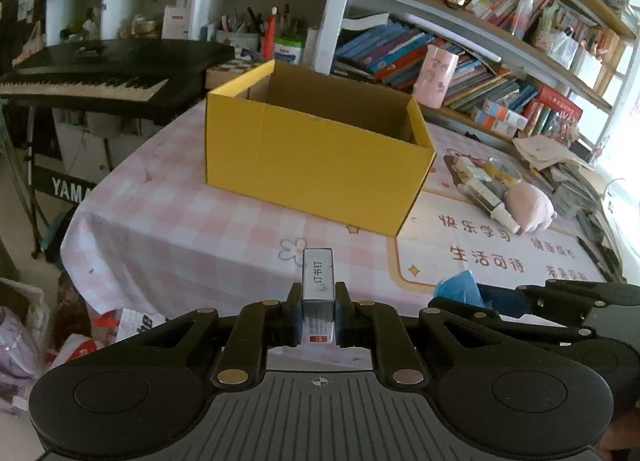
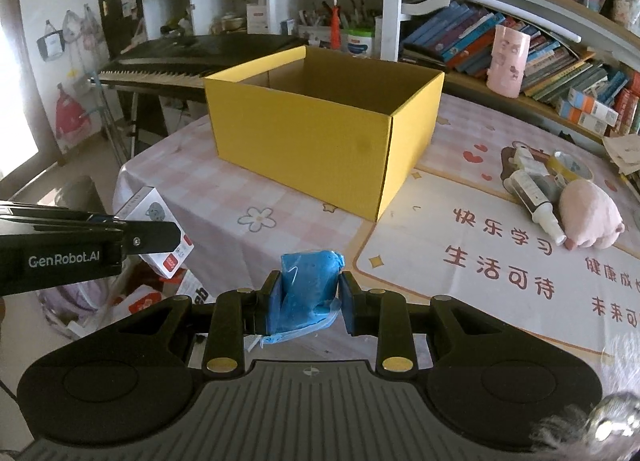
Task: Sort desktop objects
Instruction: 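Carry the blue item and small white box over the yellow box with both tools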
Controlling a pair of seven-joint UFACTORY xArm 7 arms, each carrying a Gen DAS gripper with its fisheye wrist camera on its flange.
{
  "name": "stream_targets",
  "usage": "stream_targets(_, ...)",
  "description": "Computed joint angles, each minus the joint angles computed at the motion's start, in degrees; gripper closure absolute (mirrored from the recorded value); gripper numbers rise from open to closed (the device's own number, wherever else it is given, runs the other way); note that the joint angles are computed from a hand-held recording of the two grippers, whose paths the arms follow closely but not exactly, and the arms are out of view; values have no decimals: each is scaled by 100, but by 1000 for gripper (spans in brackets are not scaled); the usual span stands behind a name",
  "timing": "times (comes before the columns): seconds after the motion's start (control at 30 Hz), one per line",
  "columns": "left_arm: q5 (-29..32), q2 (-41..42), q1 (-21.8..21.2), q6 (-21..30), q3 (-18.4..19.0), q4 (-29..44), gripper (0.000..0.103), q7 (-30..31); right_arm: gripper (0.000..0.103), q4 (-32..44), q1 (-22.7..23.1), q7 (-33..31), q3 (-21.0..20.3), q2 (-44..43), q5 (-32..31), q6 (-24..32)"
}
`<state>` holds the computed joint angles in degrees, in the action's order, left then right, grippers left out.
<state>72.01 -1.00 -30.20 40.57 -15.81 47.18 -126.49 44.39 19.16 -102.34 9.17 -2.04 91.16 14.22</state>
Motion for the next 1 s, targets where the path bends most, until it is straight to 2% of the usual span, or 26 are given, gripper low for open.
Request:
stream_targets(0.23, 54, 112, 47, -170, 77, 98, 90, 34, 76, 82, -11, 141, -5, 83, -204, -51)
stream_targets(0.47, 109, 289, 68, -34, 189, 341, 90, 147, 76, 503, -109, -127, -33, 374, -106, 81)
stream_targets(0.83, 655, 429, 323, 411, 465, 1022, 90, 615, 76, 1991, -299, -572, 27, 1053, 145, 641)
stream_targets(1.0, 984, 678, 502, 390, 644, 1467, 90, 790, 76, 2930, -381, -541, 120, 1712, -141, 679)
